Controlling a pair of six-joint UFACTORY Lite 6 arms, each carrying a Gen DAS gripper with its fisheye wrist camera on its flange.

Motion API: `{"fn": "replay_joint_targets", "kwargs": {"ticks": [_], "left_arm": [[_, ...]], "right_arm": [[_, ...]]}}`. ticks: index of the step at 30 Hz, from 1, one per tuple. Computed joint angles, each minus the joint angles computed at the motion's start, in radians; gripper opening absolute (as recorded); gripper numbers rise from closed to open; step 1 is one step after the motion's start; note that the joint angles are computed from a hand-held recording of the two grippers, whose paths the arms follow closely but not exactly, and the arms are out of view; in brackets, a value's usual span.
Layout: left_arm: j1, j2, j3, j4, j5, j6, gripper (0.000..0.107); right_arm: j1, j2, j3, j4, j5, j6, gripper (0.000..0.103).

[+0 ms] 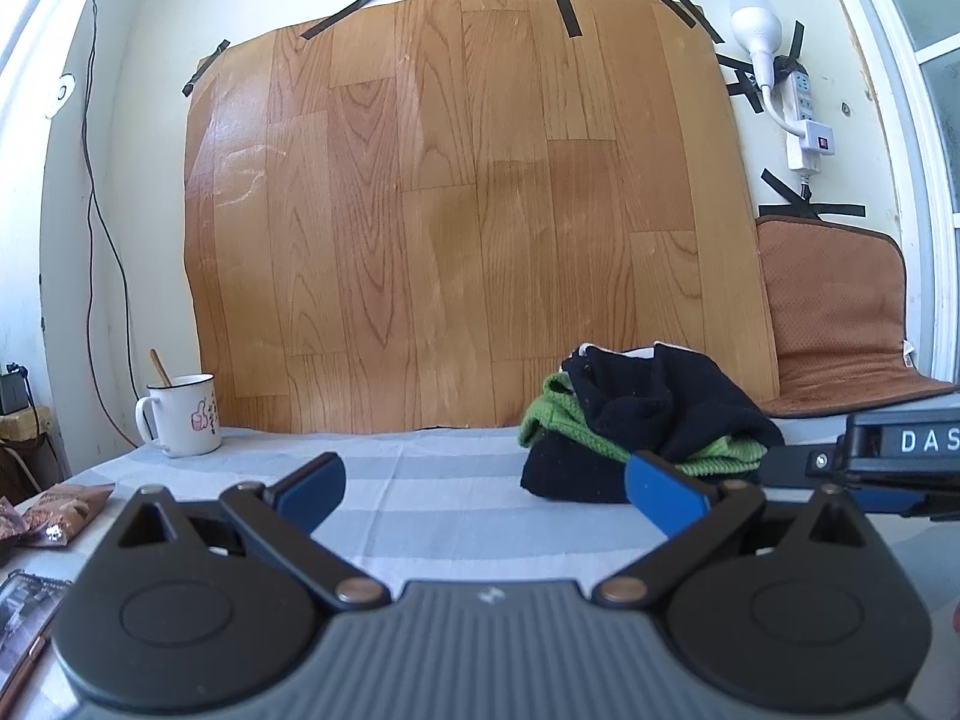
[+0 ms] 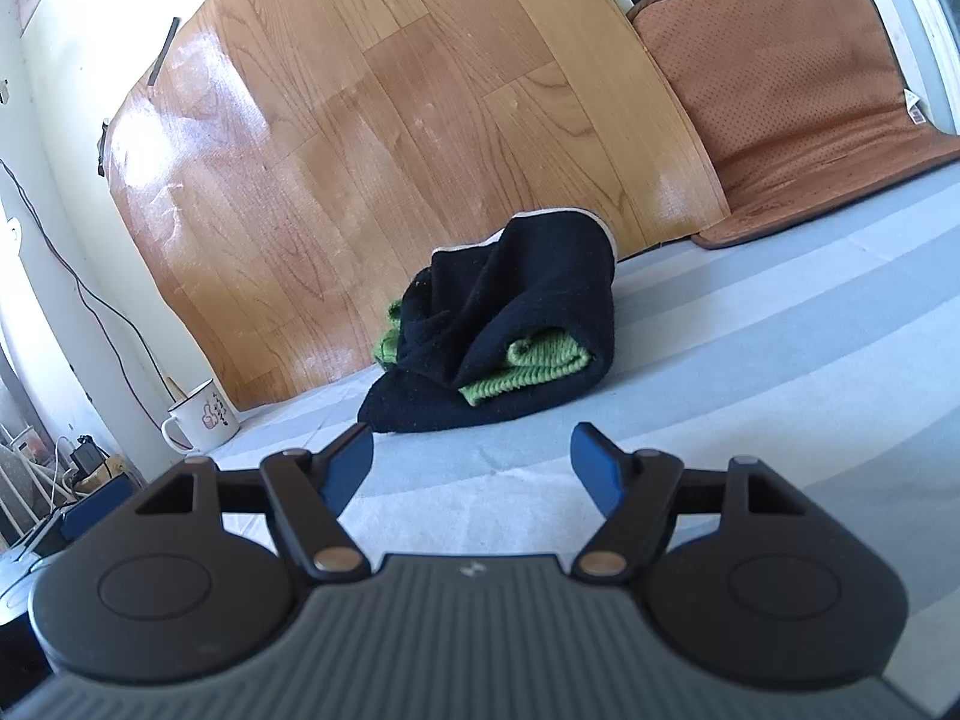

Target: Fold small clothes

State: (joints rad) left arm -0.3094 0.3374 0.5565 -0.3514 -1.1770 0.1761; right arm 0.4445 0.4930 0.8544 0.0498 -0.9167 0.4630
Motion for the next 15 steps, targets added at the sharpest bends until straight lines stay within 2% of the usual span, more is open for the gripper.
{"fn": "replay_joint_targets", "kwargs": {"ticks": [15], "left_arm": [[0.019,-0.005,-0.011,0.057,-0.002,-0.020,0.103]], "right_arm": [[-0.002,-0.001,0.002,-0.003,0.003,0.001,0.075]]}}
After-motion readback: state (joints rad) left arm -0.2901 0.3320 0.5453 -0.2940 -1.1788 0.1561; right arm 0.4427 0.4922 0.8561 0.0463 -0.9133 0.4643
